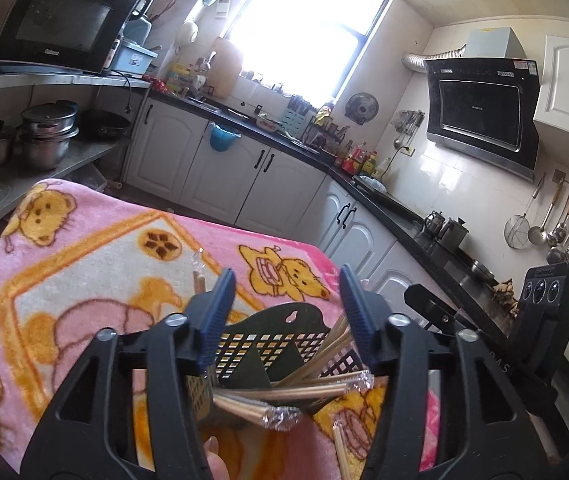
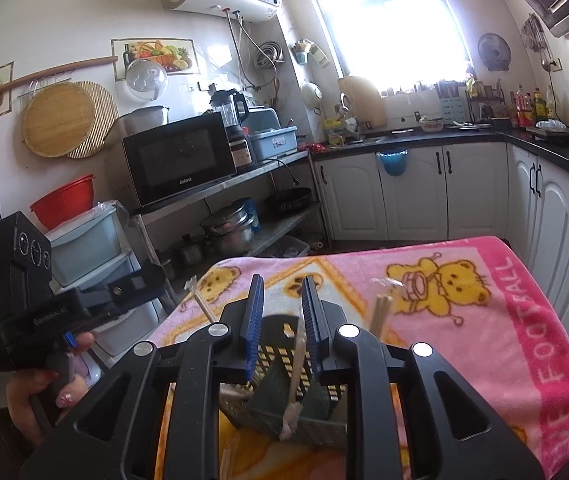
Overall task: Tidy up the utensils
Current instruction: 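Open the right gripper to release the chopsticks inside the basket, then withdraw the right gripper and move it toward the chopsticks on the blanket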
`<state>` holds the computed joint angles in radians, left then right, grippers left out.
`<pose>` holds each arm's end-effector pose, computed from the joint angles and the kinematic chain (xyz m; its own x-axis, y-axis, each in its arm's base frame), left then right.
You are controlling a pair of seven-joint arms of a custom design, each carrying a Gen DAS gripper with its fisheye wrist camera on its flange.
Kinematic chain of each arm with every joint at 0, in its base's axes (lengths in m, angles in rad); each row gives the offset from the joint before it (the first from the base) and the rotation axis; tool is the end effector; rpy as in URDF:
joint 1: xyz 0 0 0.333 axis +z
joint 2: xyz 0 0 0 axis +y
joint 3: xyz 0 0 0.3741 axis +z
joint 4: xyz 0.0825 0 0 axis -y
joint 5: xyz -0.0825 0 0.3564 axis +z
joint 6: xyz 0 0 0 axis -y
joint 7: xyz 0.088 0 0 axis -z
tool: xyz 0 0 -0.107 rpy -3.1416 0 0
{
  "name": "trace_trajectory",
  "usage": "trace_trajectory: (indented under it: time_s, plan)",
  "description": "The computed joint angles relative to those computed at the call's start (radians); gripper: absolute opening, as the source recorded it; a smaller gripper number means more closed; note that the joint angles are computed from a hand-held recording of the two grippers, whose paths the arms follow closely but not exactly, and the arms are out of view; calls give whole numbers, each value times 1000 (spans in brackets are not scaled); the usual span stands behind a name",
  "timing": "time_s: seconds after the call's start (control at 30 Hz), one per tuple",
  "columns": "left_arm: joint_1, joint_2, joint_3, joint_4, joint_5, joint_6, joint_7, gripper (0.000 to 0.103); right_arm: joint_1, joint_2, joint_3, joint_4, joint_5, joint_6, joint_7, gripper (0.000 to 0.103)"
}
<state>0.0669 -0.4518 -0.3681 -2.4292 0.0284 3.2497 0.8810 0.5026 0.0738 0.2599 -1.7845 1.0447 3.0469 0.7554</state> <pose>0.3788 -0.1634 0.6775 -0.0427 -0.8911 0.4517 -0.3740 -0.4050 -0.8343 0.4816 0.3576 0.6829 0.6682 -0.6980 -0.2574 -0.4098 -0.0566 -0.9104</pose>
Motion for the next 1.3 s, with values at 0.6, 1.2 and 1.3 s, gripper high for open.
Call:
trace_trajectory:
  time_s: [0.6,1.2,1.3]
  plan:
    - [18,-125,-29,-57,61,-160,-68,92,44,-98,-56,-131,-115,-45,108,36]
    - [-36,-153,-17,-105,108,-253,-142,92,72,-142,-94,-245,-203,-81,166,44]
    - [-37,-154,-22,-113,119,-265,-153,92,74,-144,-96,-259,-224,-89,180,44]
